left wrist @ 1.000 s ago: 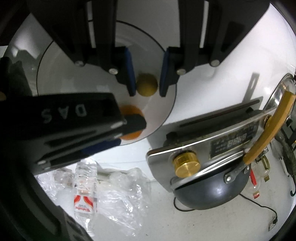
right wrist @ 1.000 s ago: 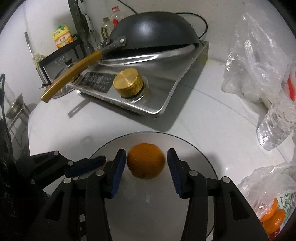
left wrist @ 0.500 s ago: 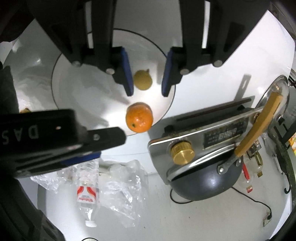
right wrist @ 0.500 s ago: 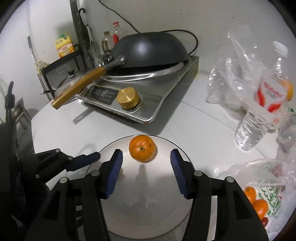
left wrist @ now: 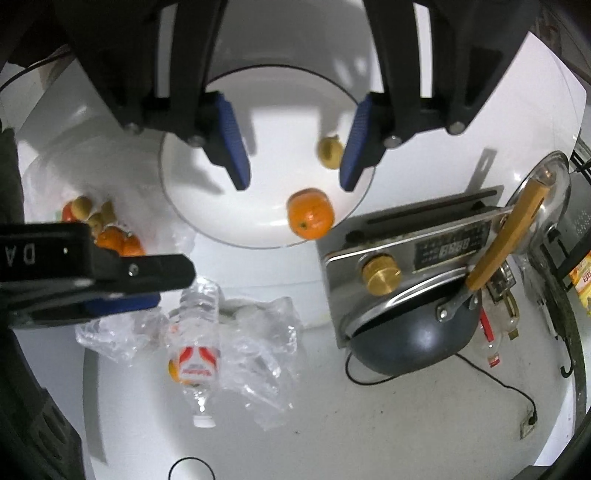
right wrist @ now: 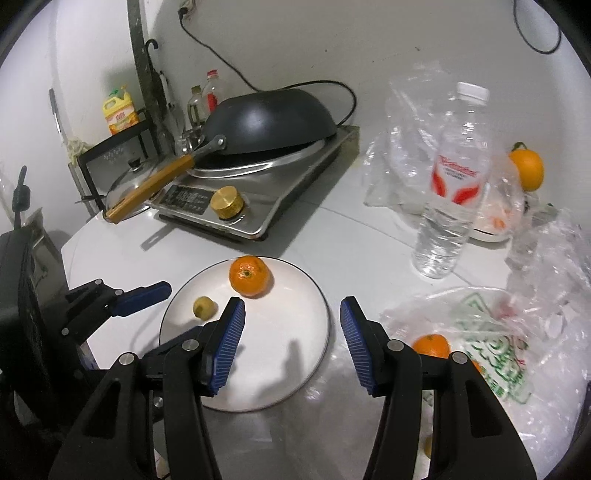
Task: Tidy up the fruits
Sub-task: 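Move both open tools back to the fruit on the plastic bag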
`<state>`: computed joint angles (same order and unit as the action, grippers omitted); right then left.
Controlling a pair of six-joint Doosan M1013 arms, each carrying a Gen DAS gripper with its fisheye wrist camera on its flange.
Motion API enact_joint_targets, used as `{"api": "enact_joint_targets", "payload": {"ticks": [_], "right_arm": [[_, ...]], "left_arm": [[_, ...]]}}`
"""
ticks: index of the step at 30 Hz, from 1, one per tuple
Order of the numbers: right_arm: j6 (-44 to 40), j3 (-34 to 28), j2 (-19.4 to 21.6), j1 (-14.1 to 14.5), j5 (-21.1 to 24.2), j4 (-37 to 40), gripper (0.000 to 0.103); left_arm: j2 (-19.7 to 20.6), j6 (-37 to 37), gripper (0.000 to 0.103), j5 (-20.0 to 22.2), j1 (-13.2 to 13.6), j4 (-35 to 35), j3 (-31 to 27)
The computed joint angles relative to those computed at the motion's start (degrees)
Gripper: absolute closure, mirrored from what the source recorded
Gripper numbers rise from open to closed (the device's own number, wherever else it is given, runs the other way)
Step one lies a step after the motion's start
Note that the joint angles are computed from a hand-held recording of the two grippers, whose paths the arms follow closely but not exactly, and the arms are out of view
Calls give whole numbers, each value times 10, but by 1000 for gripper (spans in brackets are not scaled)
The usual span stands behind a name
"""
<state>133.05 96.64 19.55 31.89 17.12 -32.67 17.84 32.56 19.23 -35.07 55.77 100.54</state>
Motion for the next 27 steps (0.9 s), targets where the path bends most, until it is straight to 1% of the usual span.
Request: {"api": "enact_joint_targets", "payload": {"ticks": [14, 15, 16, 17, 27], "right_arm": [[97, 60, -44, -15, -26, -86, 46], [101, 63, -47, -16, -28, -90, 46], [126, 67, -49, -17, -32, -116, 46], [133, 71, -52, -18, -35, -121, 46], [173, 103, -72, -38, -54, -157, 46]], "left_arm": [[-2, -31, 51, 22, -32, 15, -15], [-1, -31, 51, 24, -33, 13, -17], [-1, -31, 51, 27, -36, 14, -19], [-1, -32, 51, 28, -38, 14, -20], [9, -15, 51, 39, -59, 1, -39]]}}
